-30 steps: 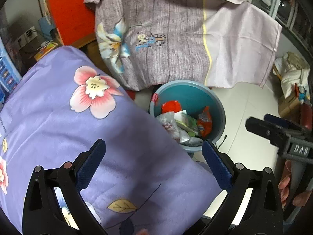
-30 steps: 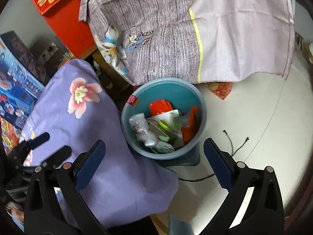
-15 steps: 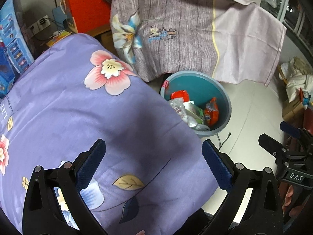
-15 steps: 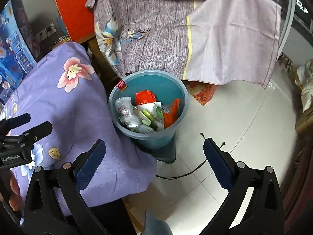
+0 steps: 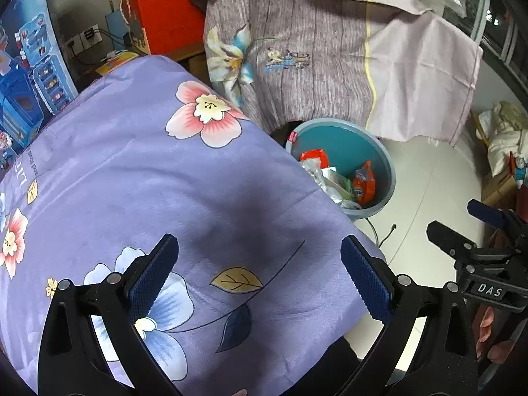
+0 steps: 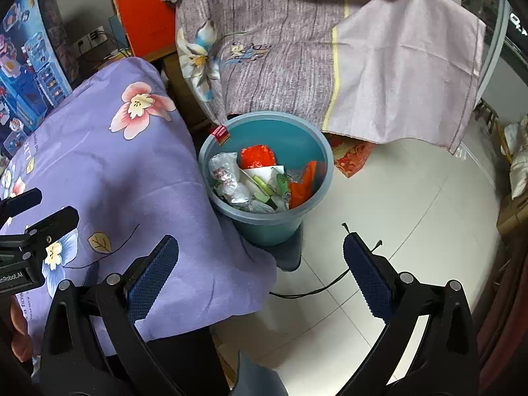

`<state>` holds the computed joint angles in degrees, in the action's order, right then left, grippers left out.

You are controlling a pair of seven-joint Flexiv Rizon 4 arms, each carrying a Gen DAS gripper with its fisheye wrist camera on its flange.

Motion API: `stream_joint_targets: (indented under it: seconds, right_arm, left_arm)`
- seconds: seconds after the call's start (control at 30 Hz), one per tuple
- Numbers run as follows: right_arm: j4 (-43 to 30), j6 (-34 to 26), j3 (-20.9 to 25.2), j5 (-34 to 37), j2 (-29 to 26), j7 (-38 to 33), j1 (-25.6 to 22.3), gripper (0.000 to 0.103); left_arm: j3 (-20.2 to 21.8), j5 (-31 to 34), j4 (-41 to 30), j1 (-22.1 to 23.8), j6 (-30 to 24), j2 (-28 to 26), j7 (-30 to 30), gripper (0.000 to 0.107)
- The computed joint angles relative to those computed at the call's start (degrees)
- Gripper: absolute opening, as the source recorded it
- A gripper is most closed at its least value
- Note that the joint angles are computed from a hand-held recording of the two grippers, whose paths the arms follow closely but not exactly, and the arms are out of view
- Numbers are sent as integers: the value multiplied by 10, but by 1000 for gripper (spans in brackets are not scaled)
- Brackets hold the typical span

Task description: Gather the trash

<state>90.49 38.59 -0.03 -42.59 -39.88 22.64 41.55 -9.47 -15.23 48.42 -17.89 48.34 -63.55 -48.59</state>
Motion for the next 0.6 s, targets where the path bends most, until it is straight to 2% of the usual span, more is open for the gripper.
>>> stream_joint_targets:
  seconds: [0.37, 0.6]
  right_arm:
    - [0, 4, 1, 5, -1, -5, -3, 96]
    - [-1, 8, 2, 11, -3, -9, -6, 96]
  left_arm:
    - [5, 6, -2, -4, 6, -1, -8, 99]
    - [3, 2, -27, -3, -19, -16, -13, 99]
